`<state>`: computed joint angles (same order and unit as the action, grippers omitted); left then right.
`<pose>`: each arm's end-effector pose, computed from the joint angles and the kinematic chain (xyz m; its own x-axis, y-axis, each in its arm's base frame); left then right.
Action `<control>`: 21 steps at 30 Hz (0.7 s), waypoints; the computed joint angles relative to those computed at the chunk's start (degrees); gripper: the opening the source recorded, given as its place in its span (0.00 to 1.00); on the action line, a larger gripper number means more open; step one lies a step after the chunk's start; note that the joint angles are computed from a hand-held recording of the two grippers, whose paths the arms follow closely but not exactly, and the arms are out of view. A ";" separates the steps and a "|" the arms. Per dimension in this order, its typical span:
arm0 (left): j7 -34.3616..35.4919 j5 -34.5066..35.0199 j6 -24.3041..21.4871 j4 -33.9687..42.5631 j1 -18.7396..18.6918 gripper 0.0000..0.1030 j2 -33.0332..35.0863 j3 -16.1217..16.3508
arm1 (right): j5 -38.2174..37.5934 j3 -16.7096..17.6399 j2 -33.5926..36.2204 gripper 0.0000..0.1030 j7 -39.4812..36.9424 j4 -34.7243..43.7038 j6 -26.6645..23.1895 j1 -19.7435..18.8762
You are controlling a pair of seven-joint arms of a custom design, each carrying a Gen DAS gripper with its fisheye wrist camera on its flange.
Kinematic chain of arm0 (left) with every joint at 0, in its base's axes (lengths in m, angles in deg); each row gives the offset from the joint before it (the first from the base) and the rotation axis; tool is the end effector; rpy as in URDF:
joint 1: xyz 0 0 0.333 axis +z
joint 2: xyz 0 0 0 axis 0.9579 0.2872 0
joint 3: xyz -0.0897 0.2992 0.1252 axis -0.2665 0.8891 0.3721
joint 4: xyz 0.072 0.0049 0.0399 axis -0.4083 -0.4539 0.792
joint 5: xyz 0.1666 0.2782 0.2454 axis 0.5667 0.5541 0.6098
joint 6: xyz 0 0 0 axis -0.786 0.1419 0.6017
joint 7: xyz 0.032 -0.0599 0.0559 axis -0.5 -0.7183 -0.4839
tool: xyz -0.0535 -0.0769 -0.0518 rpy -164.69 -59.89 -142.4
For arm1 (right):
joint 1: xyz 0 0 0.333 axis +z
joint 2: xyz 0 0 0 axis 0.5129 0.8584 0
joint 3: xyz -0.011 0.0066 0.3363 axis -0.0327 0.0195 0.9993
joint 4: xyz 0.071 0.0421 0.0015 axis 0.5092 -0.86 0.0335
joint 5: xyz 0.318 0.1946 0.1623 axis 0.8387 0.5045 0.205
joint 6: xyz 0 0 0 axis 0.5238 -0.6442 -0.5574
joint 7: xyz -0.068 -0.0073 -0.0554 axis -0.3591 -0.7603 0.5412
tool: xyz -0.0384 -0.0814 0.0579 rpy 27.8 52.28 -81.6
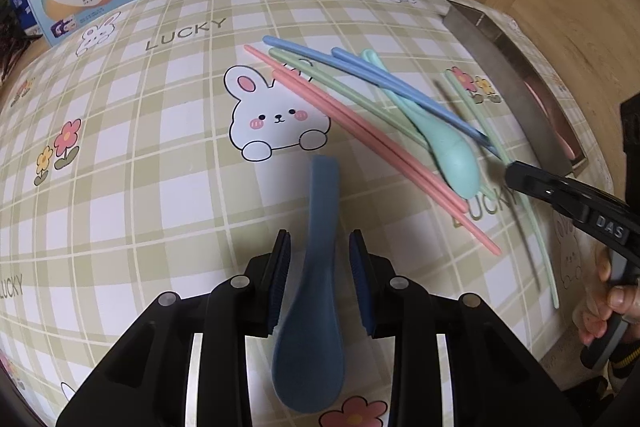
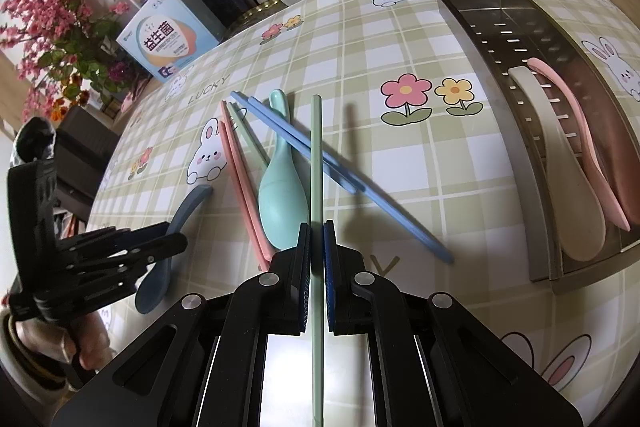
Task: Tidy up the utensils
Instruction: 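Lift the green chopstick with the right gripper, then carry the green chopstick into the steel tray and open the right gripper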
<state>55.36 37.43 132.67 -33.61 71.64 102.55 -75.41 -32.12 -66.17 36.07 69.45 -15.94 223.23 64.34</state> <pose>0.7304 -0.1991 0.3621 -0.4810 -0.8685 0.1197 -0.8156 0.3932 -0.4246 0.6568 0.3684 0.3536 -0.1138 -0.8972 -0.4267 -0.8203 0.3271 -0.4691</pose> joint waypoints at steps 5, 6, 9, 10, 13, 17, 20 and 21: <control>-1.99 -0.25 1.09 -0.46 0.02 0.14 0.03 0.30 | 0.24 0.17 -0.02 0.06 -0.10 -0.10 0.08 -0.13; -2.54 -0.63 1.56 -0.91 0.22 0.14 -0.17 0.23 | 0.28 0.19 -0.02 0.06 -0.12 -0.16 0.16 -0.13; -4.65 -2.33 2.79 -2.08 0.99 0.14 -0.67 -0.11 | 0.40 0.20 -0.13 0.06 -0.15 -0.51 0.43 -0.06; -5.91 -2.68 3.19 -2.60 1.00 0.14 -0.99 0.04 | 0.44 0.24 -0.11 0.06 -0.21 -0.52 0.47 -0.06; -9.10 -3.77 4.92 -4.80 1.19 0.14 -2.25 0.05 | 0.58 0.26 -0.09 0.06 -0.31 -0.61 0.64 0.02; -11.90 -5.11 8.20 -8.31 1.88 0.13 -4.21 -0.66 | 0.65 0.01 -0.13 0.06 -0.15 -0.76 0.87 0.27; -12.25 -6.25 10.37 -10.93 2.72 0.13 -5.68 -1.76 | 0.70 -0.21 -0.30 0.06 0.09 -1.09 1.27 0.49; -12.30 -6.19 11.10 -11.58 2.70 0.14 -6.04 -1.85 | 0.72 -0.25 -0.39 0.06 0.15 -1.28 1.50 0.54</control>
